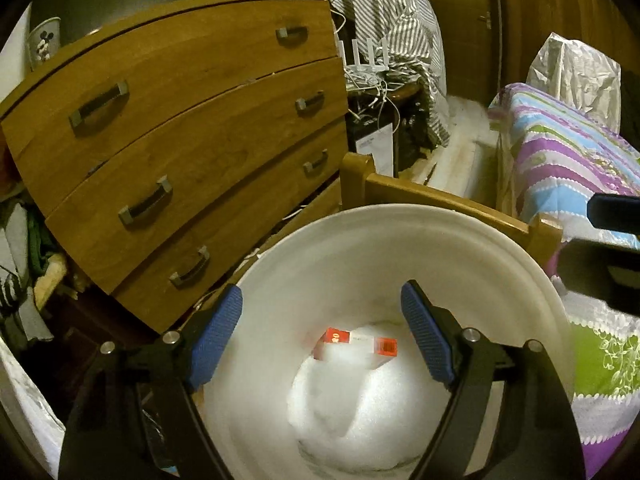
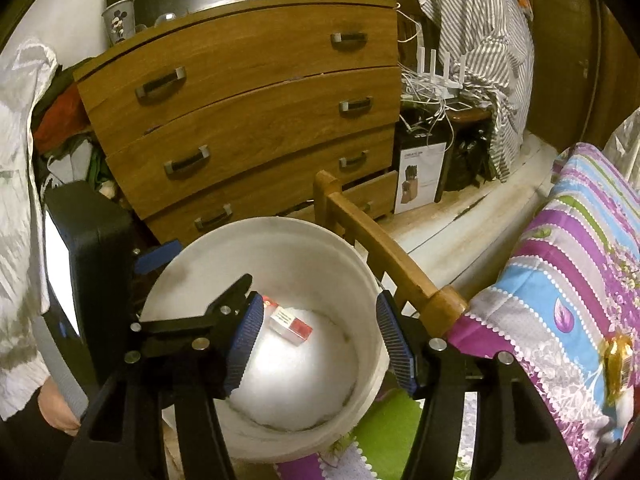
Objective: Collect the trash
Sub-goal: 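Open both tools to drop the red box and foam wrap into the bucket, then move both open tools back toward the trash on the bedspread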
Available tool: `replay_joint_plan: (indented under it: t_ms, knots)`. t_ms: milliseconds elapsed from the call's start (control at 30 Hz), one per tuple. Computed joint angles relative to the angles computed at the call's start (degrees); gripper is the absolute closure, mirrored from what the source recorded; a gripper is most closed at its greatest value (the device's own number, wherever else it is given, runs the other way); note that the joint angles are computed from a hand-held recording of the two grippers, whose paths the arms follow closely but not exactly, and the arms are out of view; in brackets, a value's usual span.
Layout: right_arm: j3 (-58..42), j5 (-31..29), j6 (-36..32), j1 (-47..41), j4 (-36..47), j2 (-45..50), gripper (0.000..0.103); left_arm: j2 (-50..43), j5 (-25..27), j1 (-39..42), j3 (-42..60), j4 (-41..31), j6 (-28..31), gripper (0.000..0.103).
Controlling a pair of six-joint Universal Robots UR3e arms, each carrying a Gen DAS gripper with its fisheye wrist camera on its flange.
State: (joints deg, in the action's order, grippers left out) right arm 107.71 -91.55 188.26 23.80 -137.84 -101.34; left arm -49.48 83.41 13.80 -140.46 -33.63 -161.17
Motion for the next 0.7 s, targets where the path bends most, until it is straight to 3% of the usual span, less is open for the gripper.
replay_joint_plan:
  t_ms: [367, 600, 700]
  knots:
    - [5.49, -5.63, 0.67, 3.17, -2.9, -6.25, 0.043, 2.34, 9.06, -7.41, 0.35, 4.67, -4.46, 0.025]
    - [14.42, -16.43, 3.62, 8.43, -7.98, -16.14, 0.042, 6.79, 15.37, -16.52, 1.01, 2.75, -10.83, 0.016]
    - [19.82, -24.52, 6.11, 12.62, -9.27, -22.13, 0.04, 5.71, 20.43, -25.27, 1.48, 2.26, -15.98, 0.014]
